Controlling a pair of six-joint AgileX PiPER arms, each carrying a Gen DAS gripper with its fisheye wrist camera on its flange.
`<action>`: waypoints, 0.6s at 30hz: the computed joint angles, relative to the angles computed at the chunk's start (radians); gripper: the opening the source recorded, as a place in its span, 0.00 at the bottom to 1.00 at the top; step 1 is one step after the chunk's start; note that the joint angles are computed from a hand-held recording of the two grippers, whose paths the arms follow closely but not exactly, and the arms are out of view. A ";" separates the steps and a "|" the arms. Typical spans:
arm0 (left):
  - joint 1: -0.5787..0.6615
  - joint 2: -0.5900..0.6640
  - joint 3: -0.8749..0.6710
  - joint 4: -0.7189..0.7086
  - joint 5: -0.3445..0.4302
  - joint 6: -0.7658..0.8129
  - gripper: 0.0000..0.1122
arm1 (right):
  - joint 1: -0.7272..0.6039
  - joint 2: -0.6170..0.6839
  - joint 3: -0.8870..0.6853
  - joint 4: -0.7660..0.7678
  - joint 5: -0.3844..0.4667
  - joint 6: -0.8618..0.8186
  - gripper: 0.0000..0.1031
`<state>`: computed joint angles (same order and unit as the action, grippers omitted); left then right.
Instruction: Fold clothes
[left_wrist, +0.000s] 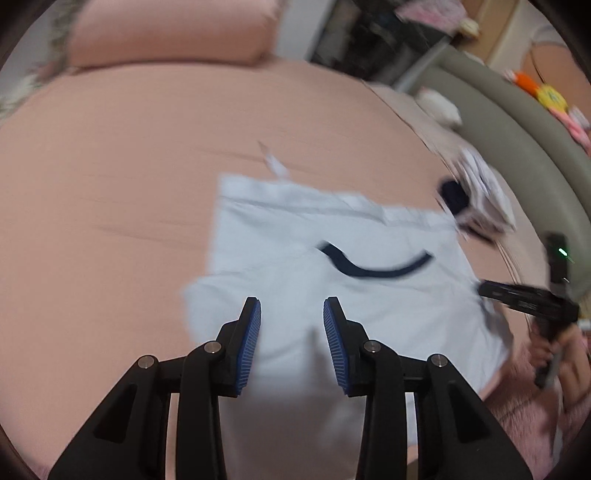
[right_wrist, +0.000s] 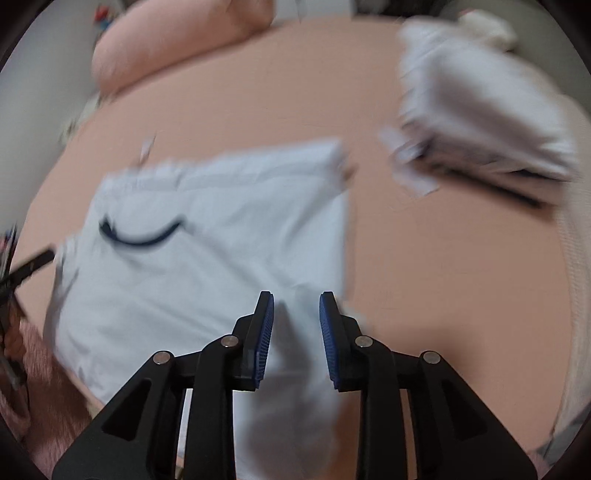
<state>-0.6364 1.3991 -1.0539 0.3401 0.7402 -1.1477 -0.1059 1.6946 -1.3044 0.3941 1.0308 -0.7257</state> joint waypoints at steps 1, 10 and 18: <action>0.001 0.041 -0.018 -0.004 0.022 0.010 0.33 | 0.025 0.003 0.021 -0.024 -0.048 0.019 0.24; 0.179 0.057 -0.083 -0.087 -0.008 0.197 0.48 | -0.033 0.026 -0.059 0.064 -0.094 0.010 0.37; 0.463 0.381 -0.365 -0.451 0.065 0.641 0.51 | 0.091 0.372 -0.500 -0.197 0.055 0.283 0.51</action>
